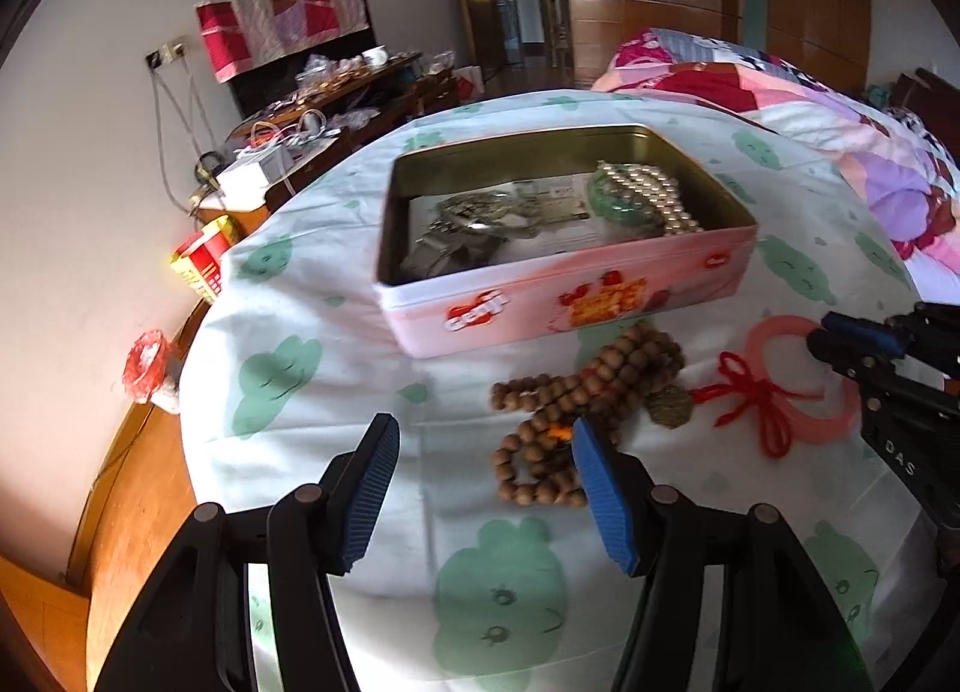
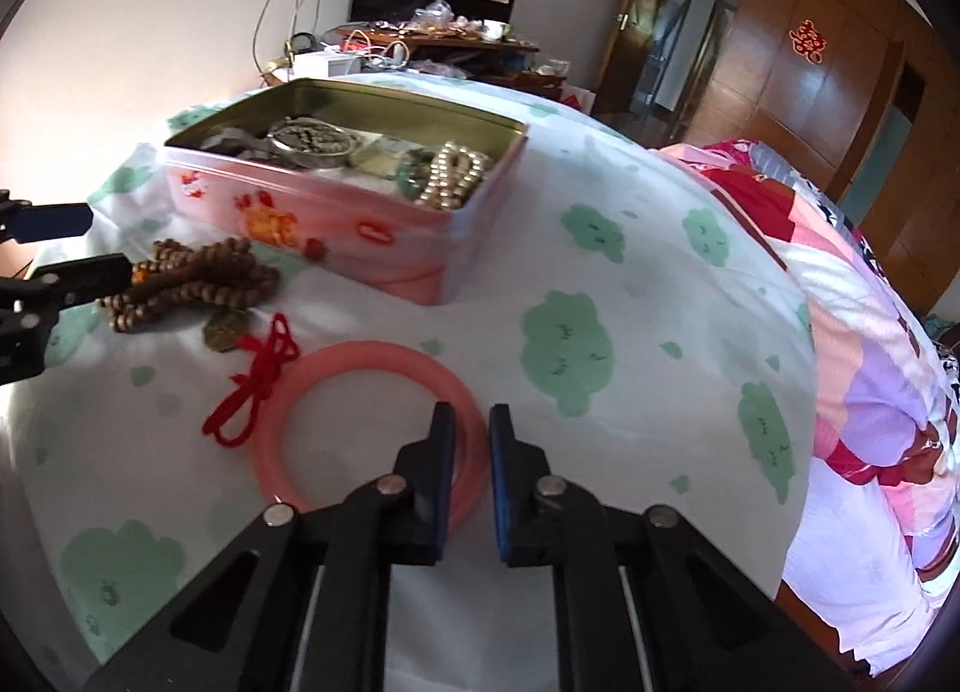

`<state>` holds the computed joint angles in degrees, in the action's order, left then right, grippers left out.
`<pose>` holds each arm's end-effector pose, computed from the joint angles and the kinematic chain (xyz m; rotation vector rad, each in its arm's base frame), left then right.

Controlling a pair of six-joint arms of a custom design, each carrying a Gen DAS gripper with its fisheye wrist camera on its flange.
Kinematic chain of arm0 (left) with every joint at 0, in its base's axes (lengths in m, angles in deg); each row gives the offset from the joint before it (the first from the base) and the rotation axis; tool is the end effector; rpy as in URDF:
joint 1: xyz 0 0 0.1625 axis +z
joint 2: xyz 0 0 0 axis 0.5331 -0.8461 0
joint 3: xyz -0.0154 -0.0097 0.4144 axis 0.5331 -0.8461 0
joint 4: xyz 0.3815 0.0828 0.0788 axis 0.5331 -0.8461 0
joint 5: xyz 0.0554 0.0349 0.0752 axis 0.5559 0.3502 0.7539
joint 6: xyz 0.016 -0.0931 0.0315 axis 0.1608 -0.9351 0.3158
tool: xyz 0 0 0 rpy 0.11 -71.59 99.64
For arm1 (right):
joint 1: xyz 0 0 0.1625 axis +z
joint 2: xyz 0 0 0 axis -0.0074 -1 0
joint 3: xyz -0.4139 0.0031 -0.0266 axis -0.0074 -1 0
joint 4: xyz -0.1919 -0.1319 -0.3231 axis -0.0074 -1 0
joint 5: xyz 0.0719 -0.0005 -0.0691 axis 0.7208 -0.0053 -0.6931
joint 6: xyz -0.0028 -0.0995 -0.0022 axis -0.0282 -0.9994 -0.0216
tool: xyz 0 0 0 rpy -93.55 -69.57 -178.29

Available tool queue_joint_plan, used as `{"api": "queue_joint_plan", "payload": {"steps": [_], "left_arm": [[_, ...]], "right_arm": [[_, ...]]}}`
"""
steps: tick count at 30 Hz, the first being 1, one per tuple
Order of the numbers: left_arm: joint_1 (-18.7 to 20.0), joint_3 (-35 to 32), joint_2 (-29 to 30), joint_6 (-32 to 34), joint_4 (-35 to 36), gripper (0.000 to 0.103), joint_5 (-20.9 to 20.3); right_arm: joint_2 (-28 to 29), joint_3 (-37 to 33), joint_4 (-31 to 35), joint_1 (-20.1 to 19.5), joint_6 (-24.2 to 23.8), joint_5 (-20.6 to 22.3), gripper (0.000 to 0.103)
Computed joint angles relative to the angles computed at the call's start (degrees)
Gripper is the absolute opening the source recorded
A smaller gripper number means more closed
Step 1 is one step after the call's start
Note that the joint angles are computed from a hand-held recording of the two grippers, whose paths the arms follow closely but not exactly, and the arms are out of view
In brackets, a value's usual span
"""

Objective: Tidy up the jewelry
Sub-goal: 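Grasp the wooden bead bracelet with the left gripper and lift it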

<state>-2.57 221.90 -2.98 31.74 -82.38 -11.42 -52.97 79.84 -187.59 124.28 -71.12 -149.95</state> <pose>-0.1796 -0.3431 0.2120 0.8418 2.1937 -0.6257 0.2673 -0.3112 0.0962 0.5005 -2.0976 0.7322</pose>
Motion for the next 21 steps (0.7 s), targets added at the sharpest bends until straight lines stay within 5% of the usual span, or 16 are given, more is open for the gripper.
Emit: {"api": "queue_joint_plan", "payload": {"steps": [17,18,21], "left_arm": [[4.07,-2.14,7.28,7.68,-9.37,0.06,-7.41],[4.27,-1.98,6.74,7.57,-9.61,0.048,-7.79],[4.98,-1.78,4.56,7.07,-9.5,0.037,-8.6]], "right_arm": [[3.56,-0.98,-7.22,0.27,-3.66,-2.58,0.013],[3.63,-0.94,-7.74,0.21,-4.02,-2.44,0.013],[3.8,-0.88,-8.61,0.17,-4.48,-2.18,0.014]]}}
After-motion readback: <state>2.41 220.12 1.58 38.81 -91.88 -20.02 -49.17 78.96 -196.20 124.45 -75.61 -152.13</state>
